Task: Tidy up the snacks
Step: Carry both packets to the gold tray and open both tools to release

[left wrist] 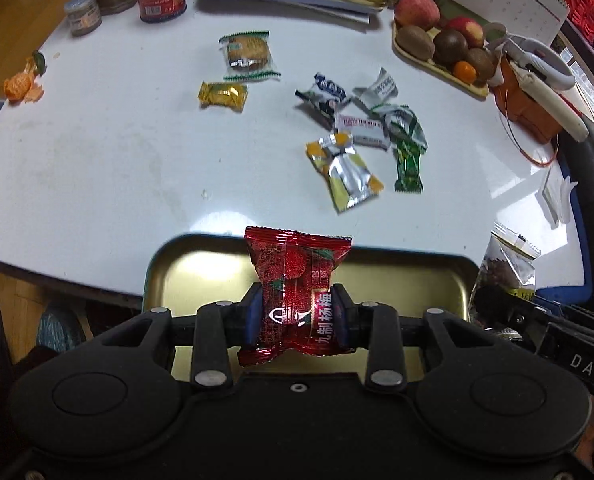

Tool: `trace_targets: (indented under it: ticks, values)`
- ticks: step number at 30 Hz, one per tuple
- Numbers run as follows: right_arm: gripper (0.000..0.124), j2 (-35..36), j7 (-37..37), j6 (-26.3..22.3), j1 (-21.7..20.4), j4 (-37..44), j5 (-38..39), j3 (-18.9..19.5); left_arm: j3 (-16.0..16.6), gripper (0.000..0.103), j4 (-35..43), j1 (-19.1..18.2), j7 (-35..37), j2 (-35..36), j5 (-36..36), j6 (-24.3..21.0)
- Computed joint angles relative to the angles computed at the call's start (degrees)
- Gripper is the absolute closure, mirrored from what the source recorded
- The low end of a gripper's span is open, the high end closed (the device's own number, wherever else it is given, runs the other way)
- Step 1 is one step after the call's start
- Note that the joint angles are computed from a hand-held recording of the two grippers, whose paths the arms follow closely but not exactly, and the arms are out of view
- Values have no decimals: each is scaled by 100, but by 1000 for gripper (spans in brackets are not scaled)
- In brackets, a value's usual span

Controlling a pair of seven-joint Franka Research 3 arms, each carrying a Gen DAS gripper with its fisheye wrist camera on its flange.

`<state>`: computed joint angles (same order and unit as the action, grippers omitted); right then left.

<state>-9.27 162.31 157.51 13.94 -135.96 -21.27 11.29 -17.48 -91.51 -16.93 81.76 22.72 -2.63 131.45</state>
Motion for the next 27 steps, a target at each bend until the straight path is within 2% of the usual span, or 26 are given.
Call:
trace_targets:
  ticks: [4, 9, 14, 17, 22, 27]
  values:
    - [87, -194, -42, -328, 159, -179, 145, 125, -3, 60, -581, 43, 2, -328, -43, 55]
    - [86, -217, -204, -550, 261, -184, 221, 171, 74, 59, -807, -30, -147, -456, 228, 41]
    - [82, -199, -284, -590, 280, -85, 215, 163, 84, 55, -1048, -53, -155, -651, 418, 453]
    - [82, -146, -298, -673, 286, 5, 157, 164, 81, 54, -1099, -55, -165, -696, 456, 539]
    - [82, -103, -210, -853, 307, 106, -123, 184, 100, 54, -1014, -69, -288, -628, 496, 405]
    - [82, -58, -213, -891, 358, 136, -64, 117, 120, 54, -986, -79, -440, -604, 566, 422]
